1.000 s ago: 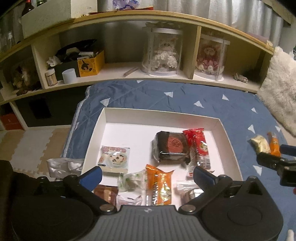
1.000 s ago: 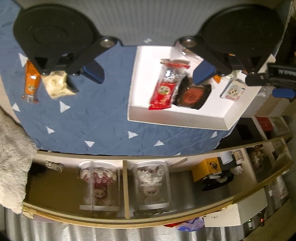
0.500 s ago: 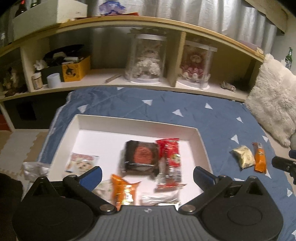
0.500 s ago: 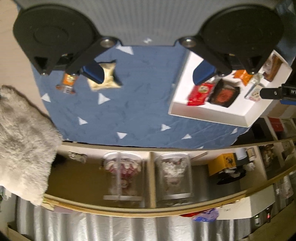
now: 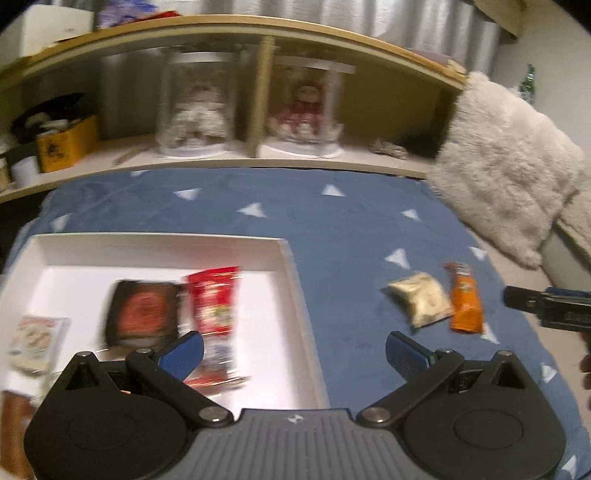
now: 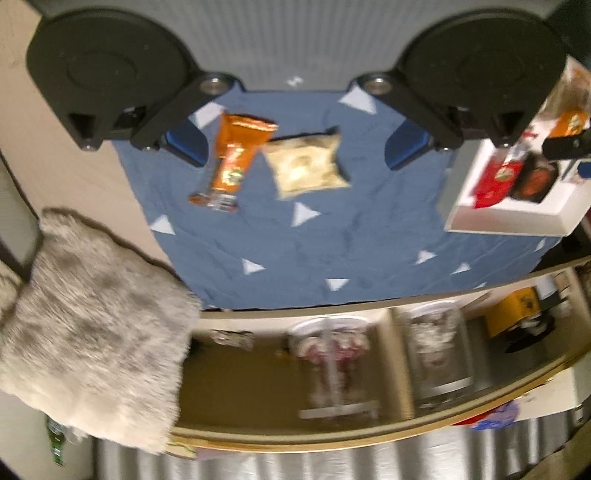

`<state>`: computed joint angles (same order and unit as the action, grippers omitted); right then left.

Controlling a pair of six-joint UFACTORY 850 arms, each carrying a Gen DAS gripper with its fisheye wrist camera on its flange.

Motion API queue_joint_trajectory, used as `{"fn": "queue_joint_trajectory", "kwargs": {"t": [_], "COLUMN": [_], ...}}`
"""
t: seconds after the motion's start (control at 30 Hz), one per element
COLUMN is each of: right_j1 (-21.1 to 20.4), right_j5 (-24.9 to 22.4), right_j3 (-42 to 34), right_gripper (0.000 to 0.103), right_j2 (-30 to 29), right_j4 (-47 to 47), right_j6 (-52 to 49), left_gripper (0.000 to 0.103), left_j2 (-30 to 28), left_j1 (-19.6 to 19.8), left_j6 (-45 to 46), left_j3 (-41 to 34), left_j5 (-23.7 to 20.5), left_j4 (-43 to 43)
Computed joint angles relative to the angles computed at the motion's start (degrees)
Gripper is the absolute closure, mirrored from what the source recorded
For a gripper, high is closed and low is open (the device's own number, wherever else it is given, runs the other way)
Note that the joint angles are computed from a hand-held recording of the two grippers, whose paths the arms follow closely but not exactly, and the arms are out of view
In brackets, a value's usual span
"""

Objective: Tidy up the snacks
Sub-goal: 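Move both open tools from the box to the clear bag and orange wafer stick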

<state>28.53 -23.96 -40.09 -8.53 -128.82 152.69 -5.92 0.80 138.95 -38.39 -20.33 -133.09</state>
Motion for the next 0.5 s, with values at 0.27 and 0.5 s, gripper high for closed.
{"fn": "queue_joint_trajectory", "kwargs": {"t": [0.27,0.5], "right_j1": [-5.1,-9.5], "right_j5": [-0.9,3.0], "right_j3": [-0.7,-4.5], "right_gripper": [0.001,0.011], "right_j2": [-3.8,-8.4], "right_j4": [-5.0,-14.6], "right_j6": [9.1,23.7], "left_gripper": [0.0,0.0], "left_j2": [-7.0,-14.5], "left_j1": [-6.3,-10.7], "left_j6": [1.3,-10.4], "left_j3": [-5.6,-13.6], "left_j5": [-4.2,-2.1], "left_j4": [2.2,13.5]}}
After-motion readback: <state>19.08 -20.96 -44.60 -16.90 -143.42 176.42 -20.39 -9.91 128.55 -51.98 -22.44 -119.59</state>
